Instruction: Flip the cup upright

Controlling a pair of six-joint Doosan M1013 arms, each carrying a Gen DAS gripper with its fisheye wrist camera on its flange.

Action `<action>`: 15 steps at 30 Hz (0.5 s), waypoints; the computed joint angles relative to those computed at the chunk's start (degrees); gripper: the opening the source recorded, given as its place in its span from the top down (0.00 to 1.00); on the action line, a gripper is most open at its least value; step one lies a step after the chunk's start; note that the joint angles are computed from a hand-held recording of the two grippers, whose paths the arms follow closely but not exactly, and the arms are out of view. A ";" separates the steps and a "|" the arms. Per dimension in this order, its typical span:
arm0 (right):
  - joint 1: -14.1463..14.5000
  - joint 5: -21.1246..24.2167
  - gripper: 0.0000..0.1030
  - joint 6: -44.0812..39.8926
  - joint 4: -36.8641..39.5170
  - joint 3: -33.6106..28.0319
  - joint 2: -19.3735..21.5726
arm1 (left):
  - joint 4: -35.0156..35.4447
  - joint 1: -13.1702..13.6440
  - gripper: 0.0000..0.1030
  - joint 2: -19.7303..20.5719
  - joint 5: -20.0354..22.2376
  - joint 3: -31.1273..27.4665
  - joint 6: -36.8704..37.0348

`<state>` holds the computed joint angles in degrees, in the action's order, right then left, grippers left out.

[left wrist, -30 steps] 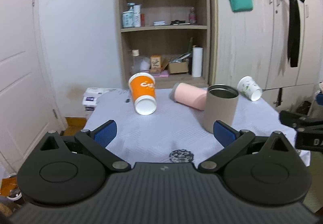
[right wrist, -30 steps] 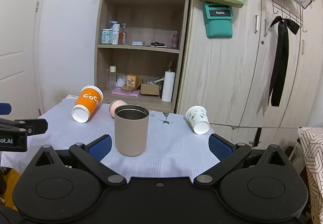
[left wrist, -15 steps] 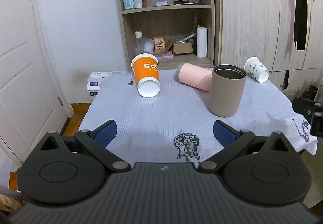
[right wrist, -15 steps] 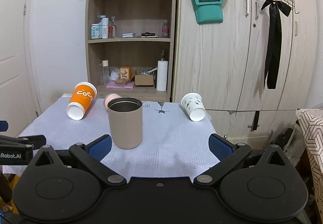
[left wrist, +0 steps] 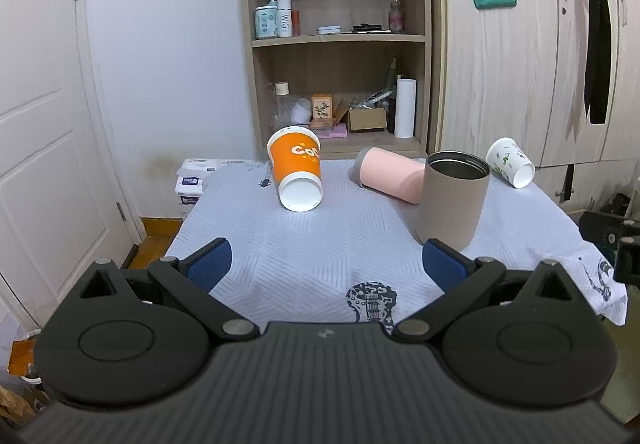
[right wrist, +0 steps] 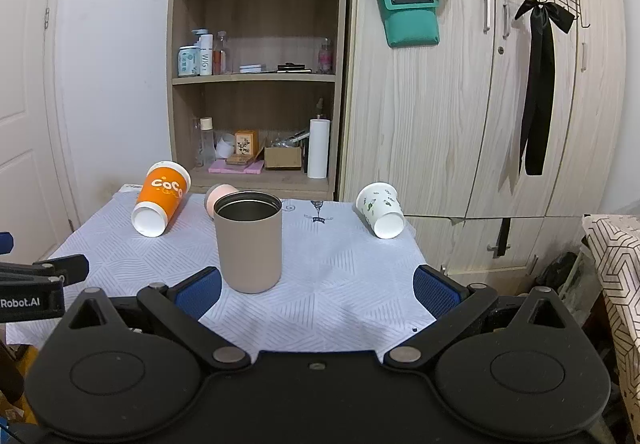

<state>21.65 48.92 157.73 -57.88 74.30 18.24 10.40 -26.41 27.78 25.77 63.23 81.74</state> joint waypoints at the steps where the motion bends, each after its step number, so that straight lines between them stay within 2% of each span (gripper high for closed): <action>1: 0.03 -0.05 0.00 -0.05 0.03 0.02 -0.04 | 0.30 0.00 0.00 0.00 -0.08 0.03 -0.33; 15: 0.30 0.35 0.00 -0.78 -0.04 -0.10 -0.06 | 2.80 -0.12 0.00 -0.09 -0.90 0.44 -3.02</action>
